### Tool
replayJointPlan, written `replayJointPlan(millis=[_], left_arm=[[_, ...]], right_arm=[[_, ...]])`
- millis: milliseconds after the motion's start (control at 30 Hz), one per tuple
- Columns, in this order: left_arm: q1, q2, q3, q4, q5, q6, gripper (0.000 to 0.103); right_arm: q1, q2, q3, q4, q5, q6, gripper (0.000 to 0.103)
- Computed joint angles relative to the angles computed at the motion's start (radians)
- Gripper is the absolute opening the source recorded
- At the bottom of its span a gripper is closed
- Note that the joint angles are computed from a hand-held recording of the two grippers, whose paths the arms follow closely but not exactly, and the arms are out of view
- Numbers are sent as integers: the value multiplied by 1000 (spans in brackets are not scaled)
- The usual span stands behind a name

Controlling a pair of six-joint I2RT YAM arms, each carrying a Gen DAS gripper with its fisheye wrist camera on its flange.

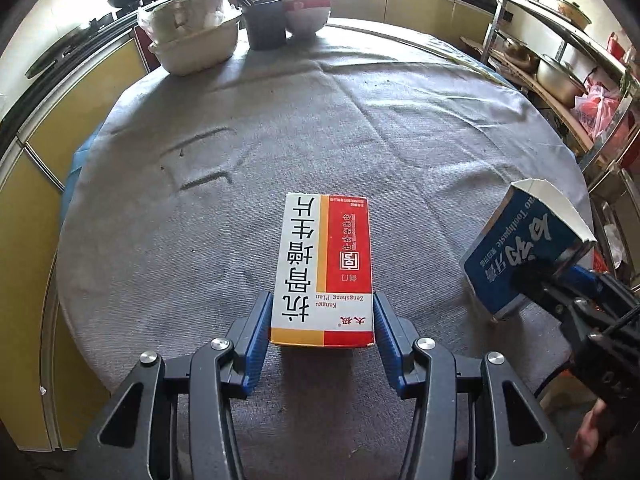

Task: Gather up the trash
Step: 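Raise the medicine box with the left tool while the right tool holds the carton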

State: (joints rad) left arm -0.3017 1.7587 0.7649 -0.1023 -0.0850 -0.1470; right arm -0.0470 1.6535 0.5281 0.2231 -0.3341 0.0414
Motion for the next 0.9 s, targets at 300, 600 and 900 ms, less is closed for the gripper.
replayJointPlan(millis=[300, 600, 900], left_arm=[[34, -40, -21, 29, 61, 22, 51], [61, -22, -25, 28, 90, 29, 55], [66, -1, -20, 22, 117, 27, 56]], right_arm=[[15, -13, -9, 43, 3, 33, 62], [44, -3, -28, 96, 44, 5, 46], [43, 5, -37, 116, 33, 1, 46]])
